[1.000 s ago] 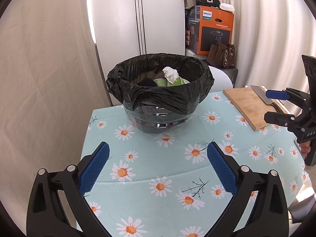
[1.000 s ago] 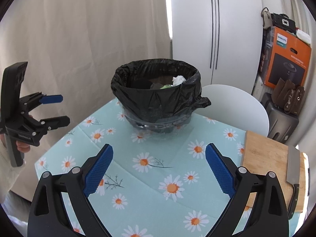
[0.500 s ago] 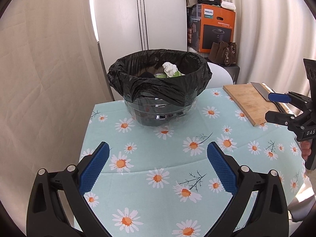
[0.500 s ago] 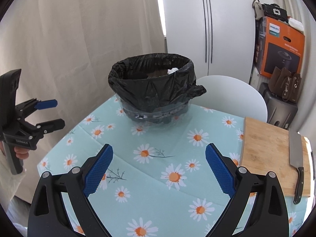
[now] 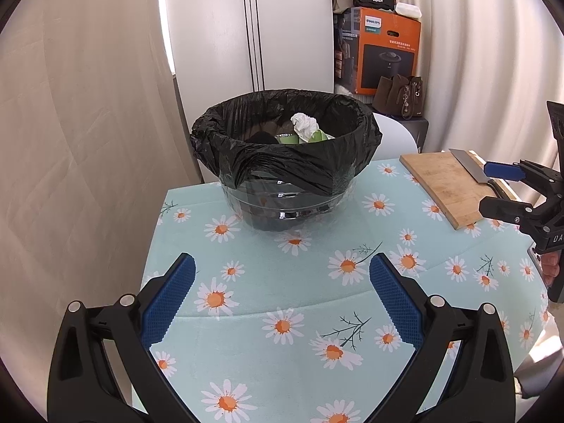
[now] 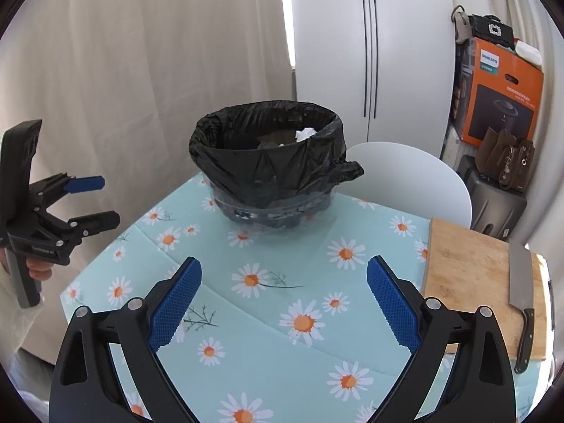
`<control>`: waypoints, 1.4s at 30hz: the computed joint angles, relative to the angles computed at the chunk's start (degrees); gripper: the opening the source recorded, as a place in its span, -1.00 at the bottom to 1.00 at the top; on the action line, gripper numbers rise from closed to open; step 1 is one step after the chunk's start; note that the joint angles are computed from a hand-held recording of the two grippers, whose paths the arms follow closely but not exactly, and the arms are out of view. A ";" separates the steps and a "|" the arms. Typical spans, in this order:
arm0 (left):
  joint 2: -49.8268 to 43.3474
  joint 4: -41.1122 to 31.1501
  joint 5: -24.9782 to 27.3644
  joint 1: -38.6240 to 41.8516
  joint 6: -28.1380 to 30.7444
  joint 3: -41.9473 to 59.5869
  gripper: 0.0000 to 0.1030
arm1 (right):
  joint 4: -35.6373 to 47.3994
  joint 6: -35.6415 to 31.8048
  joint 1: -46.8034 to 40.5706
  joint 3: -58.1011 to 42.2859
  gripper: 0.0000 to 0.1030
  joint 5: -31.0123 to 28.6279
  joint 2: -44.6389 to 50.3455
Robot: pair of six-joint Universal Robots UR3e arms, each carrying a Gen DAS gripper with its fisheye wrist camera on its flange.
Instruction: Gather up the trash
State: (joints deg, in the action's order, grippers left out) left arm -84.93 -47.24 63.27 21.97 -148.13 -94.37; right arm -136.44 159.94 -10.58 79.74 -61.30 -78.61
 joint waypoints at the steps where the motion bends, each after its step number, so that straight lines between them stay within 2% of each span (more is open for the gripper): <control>1: -0.14 0.24 0.31 -0.19 0.00 -0.05 0.88 | 0.05 -0.03 0.03 -0.02 0.76 -0.10 -0.03; 8: -1.30 -1.88 1.50 -0.89 -1.14 1.40 0.88 | 1.50 -0.54 0.09 -1.08 0.76 0.34 0.66; 13: -1.17 -0.58 2.23 -1.26 -2.43 0.59 0.88 | 2.19 -1.46 0.11 -1.01 0.76 0.09 0.48; 24: -0.63 -1.12 4.07 -2.37 -1.39 -0.04 0.88 | 2.19 -2.09 0.10 0.10 0.76 0.60 -0.41; 42: 0.42 -1.61 2.86 -1.27 0.20 -0.34 0.88 | 0.66 -1.58 0.87 1.45 0.77 -0.05 -1.87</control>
State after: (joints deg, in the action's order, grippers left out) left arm -84.50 -48.85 66.14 20.70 -147.93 -94.71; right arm -135.78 158.36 -9.71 81.19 -61.35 -80.47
